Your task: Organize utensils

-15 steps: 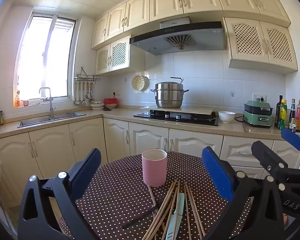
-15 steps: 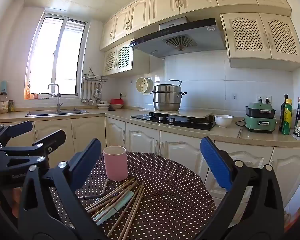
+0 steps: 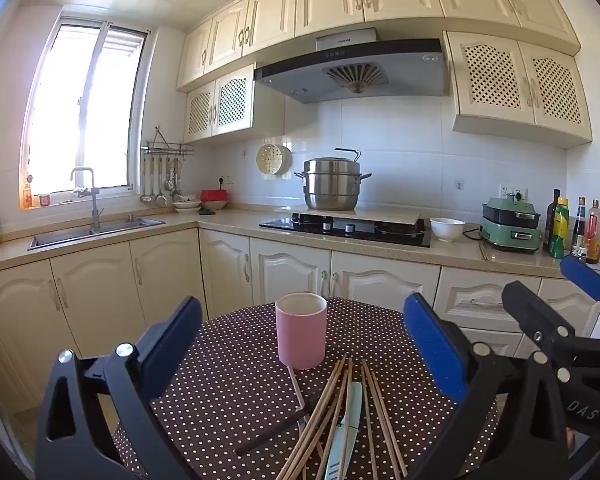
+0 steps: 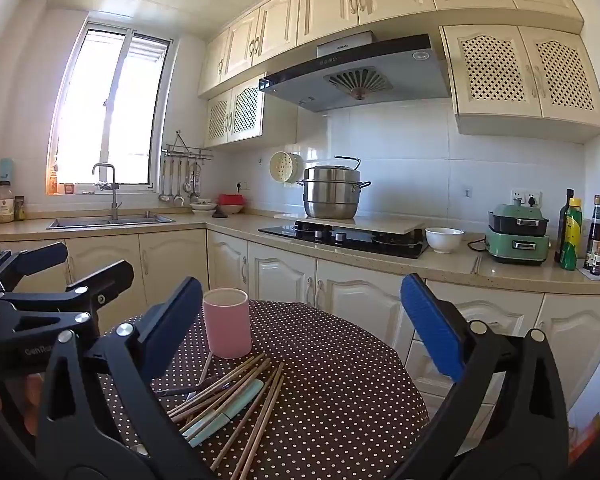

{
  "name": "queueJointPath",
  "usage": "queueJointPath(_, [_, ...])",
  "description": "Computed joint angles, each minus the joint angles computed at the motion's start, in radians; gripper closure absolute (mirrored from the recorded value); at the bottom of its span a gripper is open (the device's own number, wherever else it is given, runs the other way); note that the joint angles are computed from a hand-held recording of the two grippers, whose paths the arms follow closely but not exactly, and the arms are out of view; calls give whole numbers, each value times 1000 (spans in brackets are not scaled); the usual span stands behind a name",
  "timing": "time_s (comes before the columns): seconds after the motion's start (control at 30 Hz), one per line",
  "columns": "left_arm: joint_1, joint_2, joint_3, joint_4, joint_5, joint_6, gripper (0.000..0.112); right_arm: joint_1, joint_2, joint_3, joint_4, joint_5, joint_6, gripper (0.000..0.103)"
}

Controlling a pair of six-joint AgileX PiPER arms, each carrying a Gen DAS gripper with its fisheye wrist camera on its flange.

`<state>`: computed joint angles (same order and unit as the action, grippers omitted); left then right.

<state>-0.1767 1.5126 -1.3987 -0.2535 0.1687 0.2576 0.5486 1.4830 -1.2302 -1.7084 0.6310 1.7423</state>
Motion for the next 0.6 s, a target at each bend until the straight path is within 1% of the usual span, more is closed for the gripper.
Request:
queueJointPath(0.1, [-5,7,-2,12,-2,-9,14,-9,1,-4,11,-7,-7,6])
queueJointPath(0.37, [1,21,-15,-63,11,62,14,-17,2,-10,23,-16,-18,6])
queueJointPath(0.5, [-6,28,-21,-14,15,15,14,-17,3,-13,38,-17,-33,6])
queueJointPath(0.6, [-5,31,-23,-34,15,33,14,-20,3,-12,41,-19,-34,6])
